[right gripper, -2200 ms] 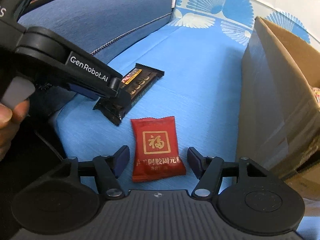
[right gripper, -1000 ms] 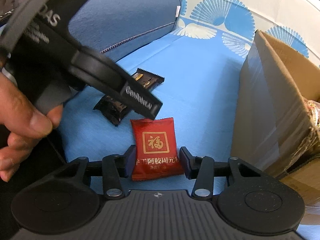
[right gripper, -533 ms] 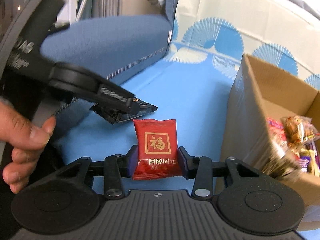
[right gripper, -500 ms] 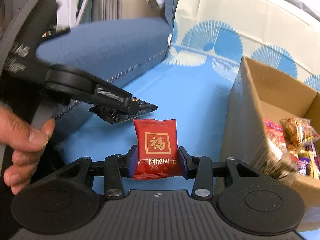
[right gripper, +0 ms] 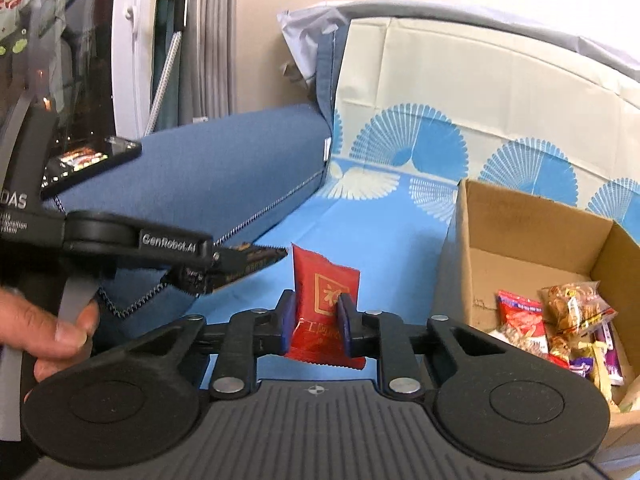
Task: Organize snacks
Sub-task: 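Carry the chocolate bar and red packet over the box with both grippers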
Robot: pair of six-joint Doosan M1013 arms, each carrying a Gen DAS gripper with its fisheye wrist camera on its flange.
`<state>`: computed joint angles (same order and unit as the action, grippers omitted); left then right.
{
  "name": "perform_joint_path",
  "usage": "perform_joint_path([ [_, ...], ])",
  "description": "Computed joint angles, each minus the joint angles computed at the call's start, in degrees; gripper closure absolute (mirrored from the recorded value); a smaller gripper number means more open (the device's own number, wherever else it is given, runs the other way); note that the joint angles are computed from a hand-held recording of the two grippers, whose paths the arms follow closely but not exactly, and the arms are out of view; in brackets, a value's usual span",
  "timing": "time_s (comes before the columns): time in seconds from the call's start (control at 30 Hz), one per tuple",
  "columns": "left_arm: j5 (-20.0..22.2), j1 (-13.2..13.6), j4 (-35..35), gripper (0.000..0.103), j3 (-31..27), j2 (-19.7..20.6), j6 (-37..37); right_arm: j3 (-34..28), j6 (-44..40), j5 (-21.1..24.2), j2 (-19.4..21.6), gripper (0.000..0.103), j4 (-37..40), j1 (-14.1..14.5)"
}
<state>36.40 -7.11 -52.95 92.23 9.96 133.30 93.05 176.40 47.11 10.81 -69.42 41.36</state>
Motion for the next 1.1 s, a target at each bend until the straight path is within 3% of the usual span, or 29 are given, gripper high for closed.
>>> perform_joint_path([
  [0.13, -0.3, -0.6, 3.1, 0.061, -0.5, 0.2, -2.3, 0.3, -0.6, -1.1, 0.0, 0.088, 0.6, -0.6],
  [0.17, -0.4, -0.8, 3.7, 0.061, -0.6, 0.3, -2.4, 0.2, -0.9, -1.3, 0.3, 0.100, 0.9, -0.7],
  [0.3, -0.4, -1.2, 5.0, 0.061, -0.7, 0.4, -2.3, -0.5, -4.9, -2.9, 1.5, 0.100, 4.2, -1.3],
  [0.37, -0.5, -1.2, 5.4, 0.061, -0.8, 0.6, -2.8, -1.6, -11.8, -3.0, 2.5, 0.099, 11.3, -1.8],
  [0.43, -0.3, -1.1, 5.2, 0.061, -0.9, 0.7, -3.2, -2.5, -15.4, -1.7, 3.4, 0.079, 15.5, -2.0],
  [0.47, -0.3, -1.1, 5.1, 0.061, -0.9, 0.7, -3.2, -2.7, -16.2, -1.2, 3.7, 0.055, 16.4, -2.0],
  [0.5, -0.2, -1.0, 4.8, 0.061, -0.9, 0.7, -3.0, -2.7, -15.7, -1.0, 3.7, 0.040, 16.1, -1.8],
  [0.6, 0.1, -0.8, 4.2, 0.061, -0.9, 0.7, -2.5, -2.3, -15.8, -3.2, 3.1, 0.027, 17.8, -2.3],
  [0.67, 0.4, -0.8, 4.2, 0.061, -0.9, 0.7, -2.6, -2.6, -17.6, -2.9, 3.4, 0.027, 20.2, -2.7],
  [0.73, 0.4, -0.7, 4.1, 0.061, -0.8, 0.7, -2.4, -3.4, -20.8, -1.5, 4.1, 0.029, 24.2, -3.1],
  [0.8, 0.5, -0.6, 3.4, 0.061, -0.7, 0.7, -1.9, -4.1, -24.6, -0.1, 4.9, 0.042, 29.4, -3.7],
  [1.0, 0.2, 0.1, 0.7, 0.061, 0.0, 0.2, -0.4, -2.8, -19.1, -2.4, 3.7, 0.084, 23.1, -2.8],
  [1.1, 0.3, 0.4, -0.2, 0.061, 0.3, 0.0, 0.2, -1.8, -12.8, -3.3, 2.3, 0.090, 17.2, -2.2],
])
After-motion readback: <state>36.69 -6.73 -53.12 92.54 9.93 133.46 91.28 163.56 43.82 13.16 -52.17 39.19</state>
